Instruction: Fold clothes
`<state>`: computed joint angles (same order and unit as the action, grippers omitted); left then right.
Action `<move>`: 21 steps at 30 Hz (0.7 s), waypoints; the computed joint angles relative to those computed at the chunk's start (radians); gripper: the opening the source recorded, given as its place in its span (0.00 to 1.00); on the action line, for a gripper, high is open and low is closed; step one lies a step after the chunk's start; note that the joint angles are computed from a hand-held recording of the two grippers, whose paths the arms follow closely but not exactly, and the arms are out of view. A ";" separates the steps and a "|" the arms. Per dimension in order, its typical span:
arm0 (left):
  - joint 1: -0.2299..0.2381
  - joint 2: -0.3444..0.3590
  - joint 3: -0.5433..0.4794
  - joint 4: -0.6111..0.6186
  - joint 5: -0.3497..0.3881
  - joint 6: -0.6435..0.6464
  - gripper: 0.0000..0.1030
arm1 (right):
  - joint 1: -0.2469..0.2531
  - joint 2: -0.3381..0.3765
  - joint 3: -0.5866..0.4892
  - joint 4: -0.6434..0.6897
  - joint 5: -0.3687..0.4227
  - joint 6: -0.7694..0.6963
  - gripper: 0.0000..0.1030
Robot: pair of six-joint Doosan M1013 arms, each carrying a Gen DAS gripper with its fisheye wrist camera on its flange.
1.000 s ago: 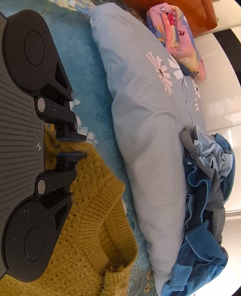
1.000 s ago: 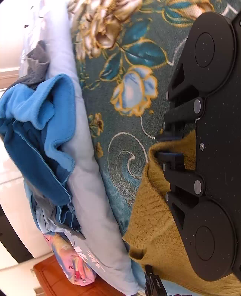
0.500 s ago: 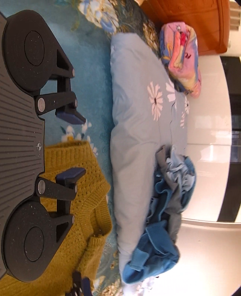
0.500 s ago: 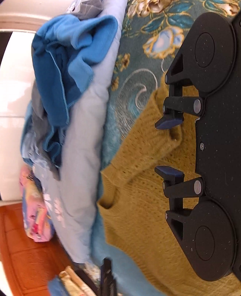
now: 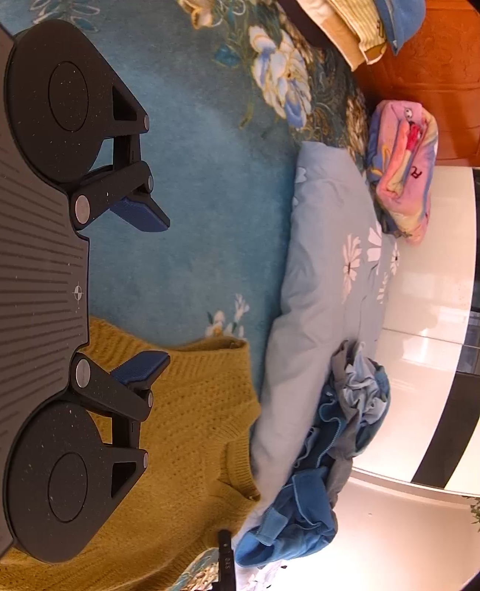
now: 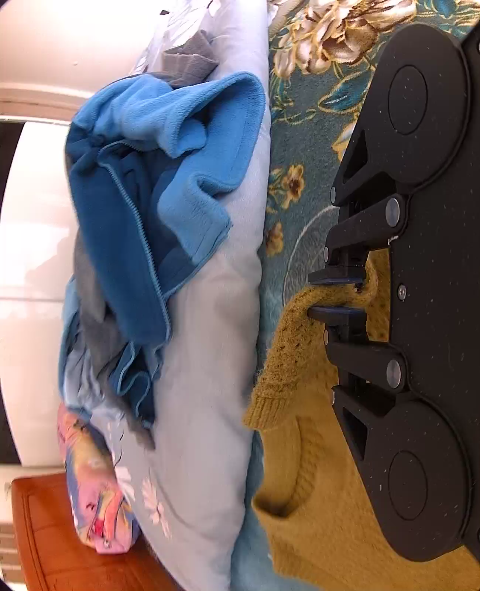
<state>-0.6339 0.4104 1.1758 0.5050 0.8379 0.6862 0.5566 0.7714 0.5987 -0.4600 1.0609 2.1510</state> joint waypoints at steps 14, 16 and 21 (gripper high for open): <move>-0.065 -0.149 0.133 -0.017 -0.076 -0.097 0.72 | 0.052 -0.326 0.393 -0.071 -0.183 0.205 0.39; -0.080 -0.180 0.179 -0.022 -0.104 -0.131 0.72 | 0.077 -0.419 0.533 -0.109 -0.216 0.296 0.42; -0.121 -0.229 0.265 -0.059 -0.101 -0.175 0.72 | 0.148 -0.562 0.788 -0.139 -0.183 0.511 0.42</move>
